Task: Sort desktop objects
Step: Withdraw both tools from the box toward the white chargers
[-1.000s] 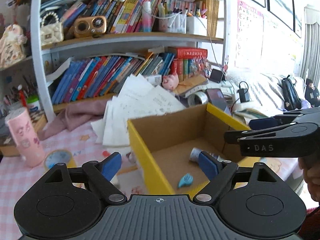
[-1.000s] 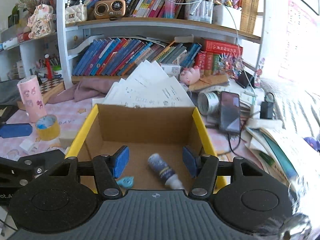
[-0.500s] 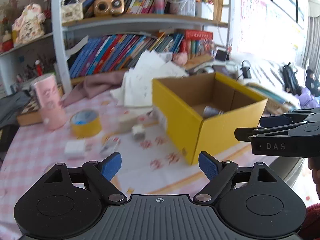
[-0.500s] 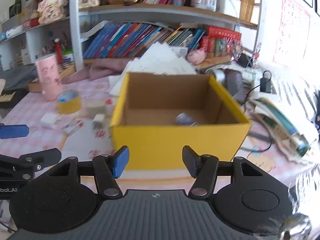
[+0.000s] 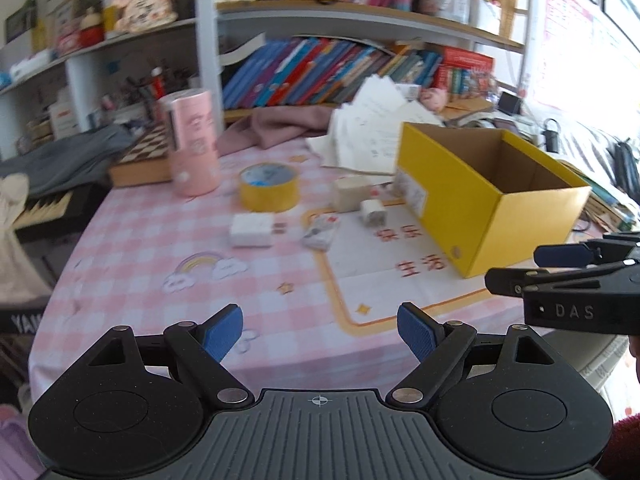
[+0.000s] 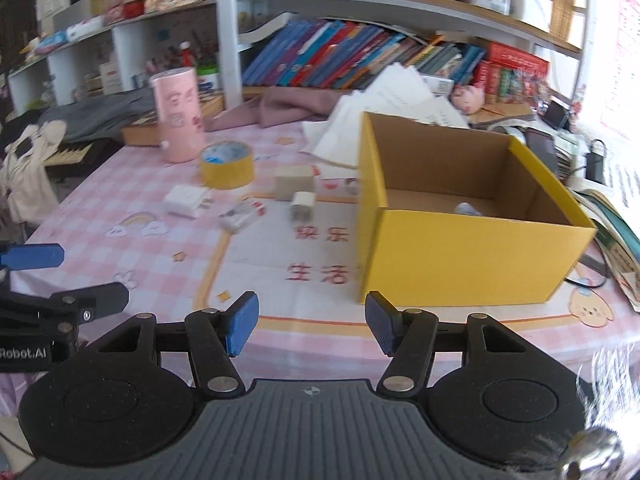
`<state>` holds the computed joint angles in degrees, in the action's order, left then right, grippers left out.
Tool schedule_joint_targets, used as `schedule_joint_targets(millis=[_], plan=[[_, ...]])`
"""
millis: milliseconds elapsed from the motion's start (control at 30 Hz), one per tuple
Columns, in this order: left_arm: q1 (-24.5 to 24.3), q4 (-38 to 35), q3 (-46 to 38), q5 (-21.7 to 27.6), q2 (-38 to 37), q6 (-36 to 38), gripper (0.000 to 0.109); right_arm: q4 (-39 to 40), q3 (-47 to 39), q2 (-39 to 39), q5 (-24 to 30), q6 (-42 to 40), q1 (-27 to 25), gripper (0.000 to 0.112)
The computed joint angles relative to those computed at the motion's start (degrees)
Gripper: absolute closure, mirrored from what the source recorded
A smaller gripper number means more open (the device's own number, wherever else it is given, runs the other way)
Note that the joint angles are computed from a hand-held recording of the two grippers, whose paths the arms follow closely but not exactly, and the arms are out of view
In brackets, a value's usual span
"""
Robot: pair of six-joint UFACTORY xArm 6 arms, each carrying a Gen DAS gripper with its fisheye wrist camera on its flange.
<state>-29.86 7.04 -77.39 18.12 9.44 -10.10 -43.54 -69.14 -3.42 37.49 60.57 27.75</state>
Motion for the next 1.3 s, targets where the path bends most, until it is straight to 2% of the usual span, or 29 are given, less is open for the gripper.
schedule_joint_targets(millis=[333, 567, 733, 933, 1100, 1300], plan=[[2.8, 4.2, 2.8, 0.0, -2.6, -6.1, 0.022, 4.4, -7.7, 6.7, -0.9, -8.0, 1.6, 0.056], [3.4, 3.8, 1.2, 0.9, -1.0, -6.9, 0.022, 5.5, -10.6, 9.7, -0.4, -10.5, 1.5, 0.06], [3.6, 2.8, -2.0, 1.7, 1.7, -4.9, 0.022, 7.0, -14.0, 12.8, 0.4, -10.9, 0.1, 0.062], [4.0, 2.0, -9.7, 2.9, 7.7, -1.7, 0.022, 10.4, -21.8, 19.4, 1.1, -15.8, -2.0, 0.063], [4.7, 4.7, -19.7, 4.7, 15.4, -1.6, 0.022, 9.8, -31.5, 26.8, 1.6, -16.0, -4.2, 0.063], [4.9, 2.5, -36.3, 12.8, 26.6, 1.8, 0.022, 11.6, -43.9, 35.9, 7.1, -15.6, -5.6, 0.062]])
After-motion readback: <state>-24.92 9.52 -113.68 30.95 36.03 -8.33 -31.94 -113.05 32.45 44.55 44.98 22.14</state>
